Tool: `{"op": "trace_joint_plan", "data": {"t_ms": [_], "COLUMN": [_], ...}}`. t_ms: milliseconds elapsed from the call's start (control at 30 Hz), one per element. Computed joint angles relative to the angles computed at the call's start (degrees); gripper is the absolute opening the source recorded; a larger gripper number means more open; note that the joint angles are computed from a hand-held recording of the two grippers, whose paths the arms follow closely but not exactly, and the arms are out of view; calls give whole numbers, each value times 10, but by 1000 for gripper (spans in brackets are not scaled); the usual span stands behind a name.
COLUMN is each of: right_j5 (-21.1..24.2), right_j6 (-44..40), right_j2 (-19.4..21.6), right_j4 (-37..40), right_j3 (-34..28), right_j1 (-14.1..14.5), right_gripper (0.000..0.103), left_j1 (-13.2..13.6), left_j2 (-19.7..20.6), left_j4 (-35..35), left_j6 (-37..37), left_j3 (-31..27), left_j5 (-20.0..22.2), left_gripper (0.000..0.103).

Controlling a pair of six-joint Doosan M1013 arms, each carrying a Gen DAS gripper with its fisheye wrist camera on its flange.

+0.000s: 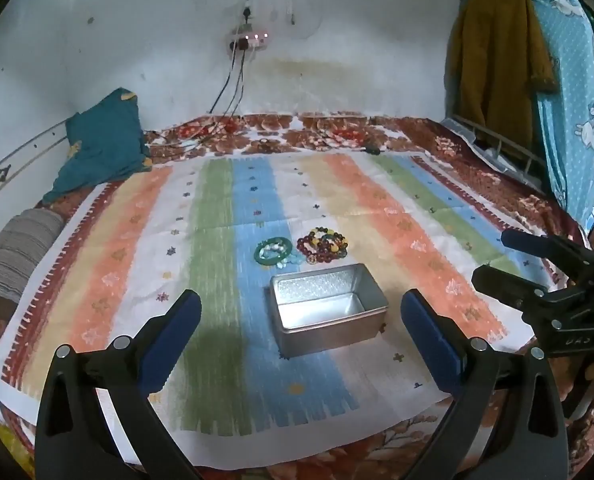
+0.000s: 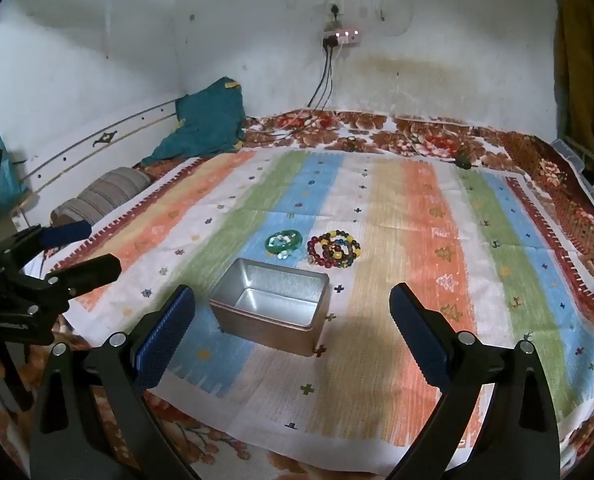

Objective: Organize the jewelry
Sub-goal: 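Move both tools toward the silver tin and the jewelry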

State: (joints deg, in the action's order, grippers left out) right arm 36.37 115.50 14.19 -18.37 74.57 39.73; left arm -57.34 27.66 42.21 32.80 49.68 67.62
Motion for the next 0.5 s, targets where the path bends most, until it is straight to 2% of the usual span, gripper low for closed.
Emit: {"op": "trace_joint_plan", "data": {"t_ms": [333,500], "right_j5": [-23,-16], "right_j6": [58,55], "right_j2": [-5,-4], "right_j4": [-53,-53], "right_j3": [11,10], "right_j1": [5,5], "right_gripper": [99,99], "left_j1": [1,2], "left_j2": [0,-6], "left_j4": [-5,-2], "left_j6": [-2,-15], "left_j3": [0,10], "left_j5": [3,-5], "left_gripper": [97,97]}}
